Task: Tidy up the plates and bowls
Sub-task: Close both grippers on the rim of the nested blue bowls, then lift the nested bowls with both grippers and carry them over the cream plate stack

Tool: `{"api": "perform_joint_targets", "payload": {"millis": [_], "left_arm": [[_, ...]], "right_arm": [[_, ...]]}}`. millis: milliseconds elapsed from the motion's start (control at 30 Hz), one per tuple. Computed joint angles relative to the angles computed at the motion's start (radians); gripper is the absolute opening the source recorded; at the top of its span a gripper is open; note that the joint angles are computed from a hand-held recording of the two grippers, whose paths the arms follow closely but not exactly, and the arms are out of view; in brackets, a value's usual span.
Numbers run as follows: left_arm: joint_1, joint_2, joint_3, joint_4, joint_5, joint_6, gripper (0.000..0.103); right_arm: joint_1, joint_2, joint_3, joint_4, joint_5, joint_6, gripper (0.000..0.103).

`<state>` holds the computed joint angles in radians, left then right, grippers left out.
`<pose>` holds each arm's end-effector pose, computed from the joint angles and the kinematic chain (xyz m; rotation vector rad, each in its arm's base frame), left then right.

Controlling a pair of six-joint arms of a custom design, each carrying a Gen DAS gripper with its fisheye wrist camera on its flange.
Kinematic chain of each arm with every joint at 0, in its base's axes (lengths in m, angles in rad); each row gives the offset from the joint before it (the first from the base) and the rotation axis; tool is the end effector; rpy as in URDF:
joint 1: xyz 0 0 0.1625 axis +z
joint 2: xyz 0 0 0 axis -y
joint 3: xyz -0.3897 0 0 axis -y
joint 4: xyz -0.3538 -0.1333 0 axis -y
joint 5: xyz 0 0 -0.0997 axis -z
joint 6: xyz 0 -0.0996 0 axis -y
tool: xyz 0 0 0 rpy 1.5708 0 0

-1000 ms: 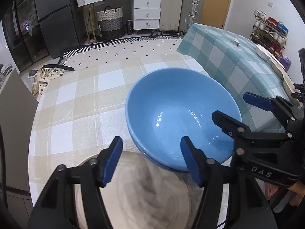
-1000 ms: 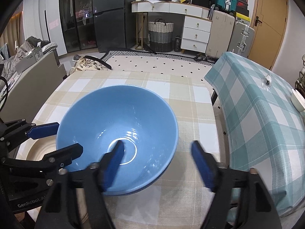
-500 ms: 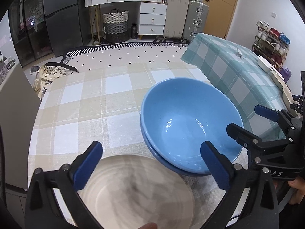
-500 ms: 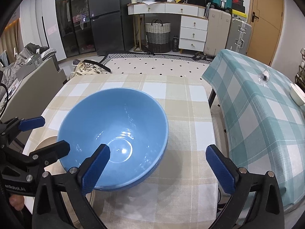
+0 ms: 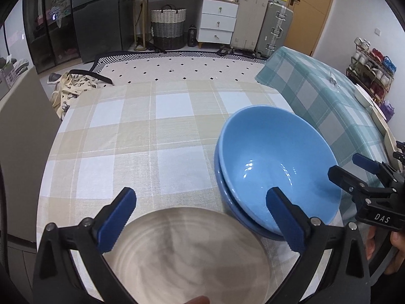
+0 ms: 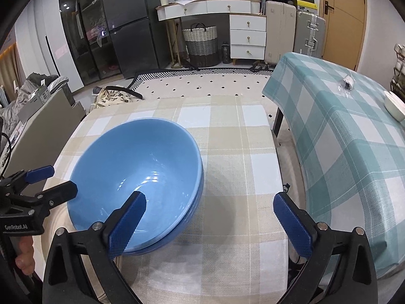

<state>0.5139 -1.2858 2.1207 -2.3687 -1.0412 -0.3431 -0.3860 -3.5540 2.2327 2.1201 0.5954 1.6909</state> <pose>-0.2960 -0.3779 0.1846 0.9492 2.5071 -0.4304 0.1987 -0.3136 0.2396 -0.0868 -2.1289 0.9828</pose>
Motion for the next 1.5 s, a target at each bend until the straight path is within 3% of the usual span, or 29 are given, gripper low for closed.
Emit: {"api": "perform_joint_targets", "payload": {"millis": [267, 467, 600, 767, 867, 933, 1000, 1100, 1233, 1333, 1500], "left_arm": [[0.028, 0.025, -0.016, -0.001, -0.013, -0.015, 0.103], [0.034, 0.048, -0.017, -0.014, -0.016, -0.014, 0.100], [0.043, 0.060, -0.026, -0.009, -0.043, -0.003, 0.089], [0.050, 0.061, -0.024, -0.023, -0.078, 0.007, 0.084], [0.048, 0.061, -0.023, -0.028, -0.086, 0.014, 0.080], [0.047, 0.061, -0.023, -0.028, -0.093, 0.020, 0.076], [0.048, 0.059, -0.023, -0.032, -0.109, 0.025, 0.070], [0.047, 0.059, -0.026, -0.030, -0.129, 0.033, 0.060], [0.041, 0.062, -0.028, -0.029, -0.149, 0.047, 0.045], [0.034, 0.063, -0.027, -0.030, -0.155, 0.056, 0.036], [0.021, 0.066, -0.022, -0.031, -0.133, 0.055, 0.034]], "right_arm": [[-0.035, 0.008, 0.010, 0.007, 0.005, 0.004, 0.102], [-0.058, 0.012, 0.037, 0.059, 0.005, -0.040, 0.102], [-0.066, 0.004, 0.056, 0.106, 0.005, -0.087, 0.102], [-0.080, -0.018, 0.079, 0.182, 0.011, -0.162, 0.100], [-0.088, -0.034, 0.088, 0.237, 0.019, -0.220, 0.086], [-0.095, -0.045, 0.088, 0.265, 0.029, -0.255, 0.071], [-0.095, -0.055, 0.093, 0.284, 0.032, -0.278, 0.067], [-0.090, -0.065, 0.102, 0.305, 0.026, -0.304, 0.054], [-0.080, -0.067, 0.101, 0.294, 0.020, -0.297, 0.040], [-0.075, -0.068, 0.100, 0.289, 0.019, -0.295, 0.035], [-0.072, -0.069, 0.094, 0.275, 0.016, -0.287, 0.033]]}}
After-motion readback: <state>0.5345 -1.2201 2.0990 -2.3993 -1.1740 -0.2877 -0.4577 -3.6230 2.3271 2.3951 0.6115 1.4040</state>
